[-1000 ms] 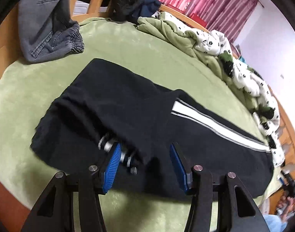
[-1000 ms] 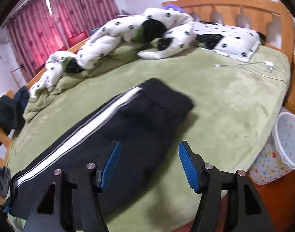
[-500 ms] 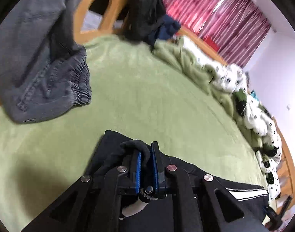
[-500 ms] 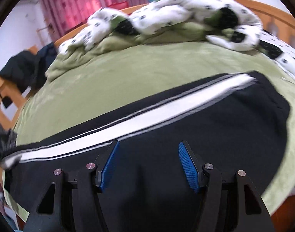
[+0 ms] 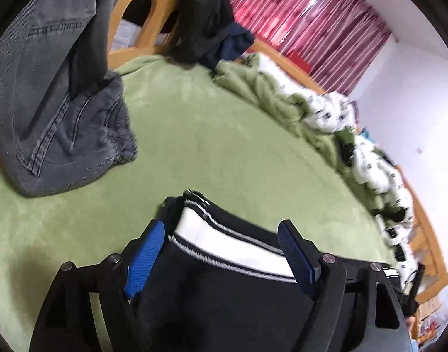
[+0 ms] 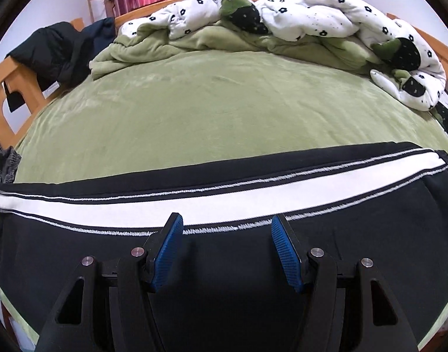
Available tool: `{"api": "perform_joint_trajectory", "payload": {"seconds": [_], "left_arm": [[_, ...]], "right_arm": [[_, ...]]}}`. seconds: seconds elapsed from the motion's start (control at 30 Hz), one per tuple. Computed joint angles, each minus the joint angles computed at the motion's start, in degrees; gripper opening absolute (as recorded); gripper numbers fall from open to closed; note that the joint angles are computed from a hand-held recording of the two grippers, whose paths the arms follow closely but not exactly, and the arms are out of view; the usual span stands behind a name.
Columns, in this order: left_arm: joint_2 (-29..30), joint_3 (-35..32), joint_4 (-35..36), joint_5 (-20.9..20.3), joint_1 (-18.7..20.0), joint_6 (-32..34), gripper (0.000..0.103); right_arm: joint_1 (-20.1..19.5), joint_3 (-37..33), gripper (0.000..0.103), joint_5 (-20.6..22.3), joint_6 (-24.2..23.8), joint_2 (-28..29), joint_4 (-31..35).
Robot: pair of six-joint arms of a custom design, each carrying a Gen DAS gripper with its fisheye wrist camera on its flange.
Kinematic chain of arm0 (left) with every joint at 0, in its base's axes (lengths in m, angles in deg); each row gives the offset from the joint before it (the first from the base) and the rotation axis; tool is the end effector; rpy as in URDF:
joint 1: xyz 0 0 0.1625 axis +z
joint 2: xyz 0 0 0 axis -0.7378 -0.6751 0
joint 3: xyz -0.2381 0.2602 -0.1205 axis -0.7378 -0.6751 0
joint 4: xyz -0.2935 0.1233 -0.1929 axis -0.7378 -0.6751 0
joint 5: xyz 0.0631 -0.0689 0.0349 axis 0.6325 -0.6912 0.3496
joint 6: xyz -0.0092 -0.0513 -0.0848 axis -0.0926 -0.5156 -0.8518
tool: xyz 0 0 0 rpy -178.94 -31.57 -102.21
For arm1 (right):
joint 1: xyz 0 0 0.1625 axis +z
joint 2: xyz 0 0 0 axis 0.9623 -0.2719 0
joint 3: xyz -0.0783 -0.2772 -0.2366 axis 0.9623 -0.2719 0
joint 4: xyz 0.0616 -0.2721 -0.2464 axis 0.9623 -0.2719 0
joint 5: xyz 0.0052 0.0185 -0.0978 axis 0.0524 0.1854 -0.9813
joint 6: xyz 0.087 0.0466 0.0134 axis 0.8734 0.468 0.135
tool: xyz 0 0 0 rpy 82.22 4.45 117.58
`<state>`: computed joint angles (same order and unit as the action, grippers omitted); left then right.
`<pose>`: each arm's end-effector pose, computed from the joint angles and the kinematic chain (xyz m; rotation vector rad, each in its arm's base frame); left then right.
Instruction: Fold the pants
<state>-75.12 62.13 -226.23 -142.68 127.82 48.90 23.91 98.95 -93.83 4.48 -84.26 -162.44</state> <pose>0.0397 -0.6872 0.3361 0.3376 2.7501 -0.9764 0.1369 -0.5415 0.1520 -0.1101 -2.1809 0.9256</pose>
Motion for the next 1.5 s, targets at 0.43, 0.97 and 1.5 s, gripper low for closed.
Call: {"api": "perform_joint_trajectory", "payload": {"seconds": [0.43,0.97,1.5], "left_arm": [[10.45,-11.89,0.30,8.01,-0.64,2.54,0.017],[7.04,-2.83,-3.36,20.36,-3.46,4.10,0.046],[-21.67,37.17,-7.87,-2.06,-0.12,-5.96,0.062]], "right_arm": [[-1.70,-7.19,0.062,5.08,-14.57,2.30,4.34],[-4.86,-12.00,0.065,10.06,-18.40,5.12,8.44],[7.11,5.24,0.065,3.79,1.74,-4.80,4.69]]}}
